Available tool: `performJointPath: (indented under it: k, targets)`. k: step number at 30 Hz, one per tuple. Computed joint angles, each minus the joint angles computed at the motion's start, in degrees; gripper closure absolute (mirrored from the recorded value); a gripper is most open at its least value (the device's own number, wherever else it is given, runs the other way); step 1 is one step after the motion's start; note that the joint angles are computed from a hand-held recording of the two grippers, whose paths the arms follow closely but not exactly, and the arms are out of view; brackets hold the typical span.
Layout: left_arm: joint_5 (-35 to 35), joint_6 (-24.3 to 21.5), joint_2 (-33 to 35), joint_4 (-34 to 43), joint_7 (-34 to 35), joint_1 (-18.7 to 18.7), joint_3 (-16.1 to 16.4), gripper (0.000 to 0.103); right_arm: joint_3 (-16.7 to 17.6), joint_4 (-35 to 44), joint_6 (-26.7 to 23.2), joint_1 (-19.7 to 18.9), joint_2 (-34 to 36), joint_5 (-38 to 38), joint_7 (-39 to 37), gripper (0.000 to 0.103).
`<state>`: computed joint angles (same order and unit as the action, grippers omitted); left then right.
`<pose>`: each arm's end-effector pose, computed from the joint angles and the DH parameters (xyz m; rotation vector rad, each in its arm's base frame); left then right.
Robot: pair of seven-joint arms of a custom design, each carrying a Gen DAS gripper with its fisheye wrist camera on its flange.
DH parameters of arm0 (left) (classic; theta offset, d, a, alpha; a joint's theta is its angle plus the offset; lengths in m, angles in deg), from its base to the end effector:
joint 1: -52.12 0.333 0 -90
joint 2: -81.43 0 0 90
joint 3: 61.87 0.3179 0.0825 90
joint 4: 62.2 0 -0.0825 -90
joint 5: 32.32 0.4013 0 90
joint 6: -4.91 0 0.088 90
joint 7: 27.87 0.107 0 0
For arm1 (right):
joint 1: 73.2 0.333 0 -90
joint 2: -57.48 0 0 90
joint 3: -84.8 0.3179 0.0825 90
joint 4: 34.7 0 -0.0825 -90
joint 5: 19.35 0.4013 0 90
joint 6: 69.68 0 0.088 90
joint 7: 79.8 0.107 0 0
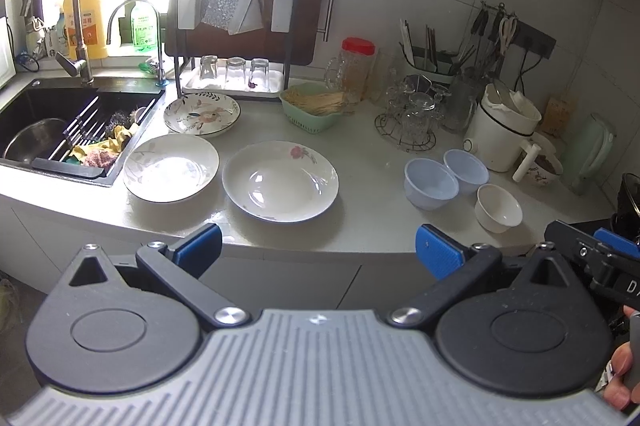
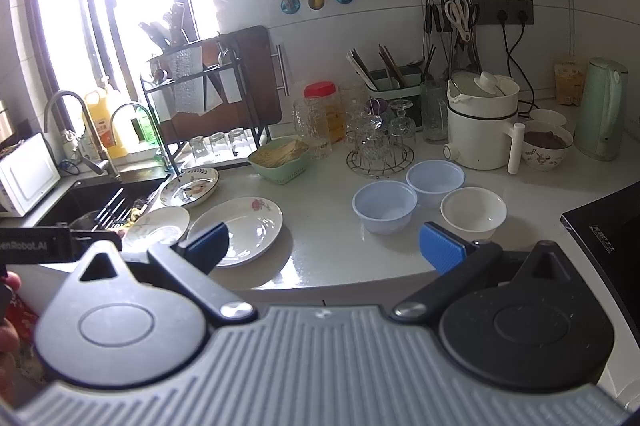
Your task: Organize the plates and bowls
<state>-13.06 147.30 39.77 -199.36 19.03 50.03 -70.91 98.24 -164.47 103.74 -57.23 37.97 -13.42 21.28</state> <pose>0.3877 -0.0963 0.6555 -1.9701 1.3465 -0.7950 0.4441 0.2597 0.6238 -1.6575 1.2760 -0.5445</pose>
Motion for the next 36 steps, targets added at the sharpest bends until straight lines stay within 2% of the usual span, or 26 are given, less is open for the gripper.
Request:
performJointPath:
  k: [8, 13, 20, 29, 36]
  targets:
    - [0.5, -0.4, 0.1, 0.3, 0.2, 0.2, 0.0, 0.0, 1.0, -0.3, 0.1, -1.2, -0.2, -1.3, 1.2, 0.0]
    - [0.1, -0.9, 0.7, 0.7, 0.9, -0.2, 0.3, 0.0, 0.3, -0.2, -1.4, -0.3, -0.4, -0.7, 1.0, 0.0]
    - [1.8, -0.4, 1.5, 0.9, 3.2, 0.2, -0.1, 0.0, -1.3, -0.3, 0.1, 2.1, 0.3, 1.6, -0.9, 0.0]
    - [-0.4, 2.3, 2.9, 0.7, 5.4, -0.7, 1.3, 0.0, 0.5, -0.3, 0.3, 0.3, 0.5, 0.8, 0.8, 0.0]
    - [-1.3, 2.0, 3.4, 1.0, 5.4, 0.0, 1.4, 0.0, -0.4, 0.7, -1.5, 1.3, 1.0, 0.9, 0.6, 0.0]
